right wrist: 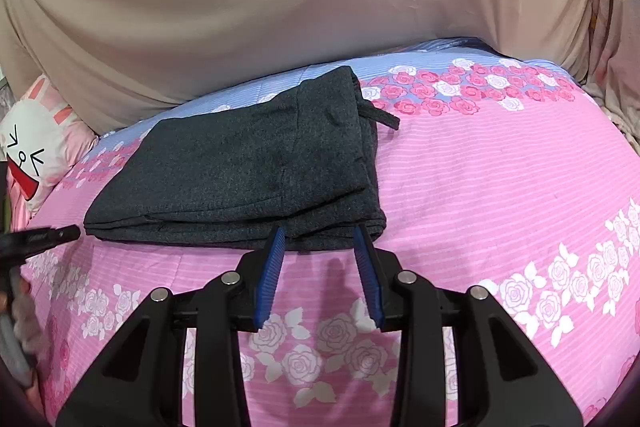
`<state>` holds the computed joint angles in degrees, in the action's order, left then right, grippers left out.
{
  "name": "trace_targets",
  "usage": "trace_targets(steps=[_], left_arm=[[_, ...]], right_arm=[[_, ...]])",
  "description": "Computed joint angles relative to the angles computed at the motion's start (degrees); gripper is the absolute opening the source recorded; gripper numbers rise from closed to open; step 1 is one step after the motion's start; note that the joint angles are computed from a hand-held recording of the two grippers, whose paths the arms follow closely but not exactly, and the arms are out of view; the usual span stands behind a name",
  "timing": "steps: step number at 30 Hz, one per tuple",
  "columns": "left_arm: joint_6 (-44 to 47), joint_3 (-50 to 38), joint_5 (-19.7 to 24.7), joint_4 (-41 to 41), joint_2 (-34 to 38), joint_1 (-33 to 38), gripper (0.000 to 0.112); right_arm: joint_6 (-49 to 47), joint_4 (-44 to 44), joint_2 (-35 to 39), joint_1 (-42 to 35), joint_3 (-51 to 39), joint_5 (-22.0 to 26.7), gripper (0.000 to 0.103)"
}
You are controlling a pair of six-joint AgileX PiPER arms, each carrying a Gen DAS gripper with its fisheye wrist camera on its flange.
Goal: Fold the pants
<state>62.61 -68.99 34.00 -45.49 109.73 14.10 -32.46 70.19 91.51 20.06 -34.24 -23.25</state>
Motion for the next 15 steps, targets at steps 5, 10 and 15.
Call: trace_targets(steps=[5, 10, 15], left_arm=[[5.14, 6.82, -8.53, -1.74, -2.46, -7.59, 0.035], [-0.9, -1.67, -4.32, 0.56, 3.13, -6.64, 0.033], [-2.0, -1.85, -4.6, 0.67, 3.19, -6.38, 0.033]], right_arm=[[1.25, -0.83, -0.25, -0.06, 0.45, -0.2, 0.035], [4.55, -3.73, -0.34, -0.66, 1.02, 0.11, 0.035], [5.29, -3.55, -1.83, 1.3, 2.22, -4.16, 0.035]])
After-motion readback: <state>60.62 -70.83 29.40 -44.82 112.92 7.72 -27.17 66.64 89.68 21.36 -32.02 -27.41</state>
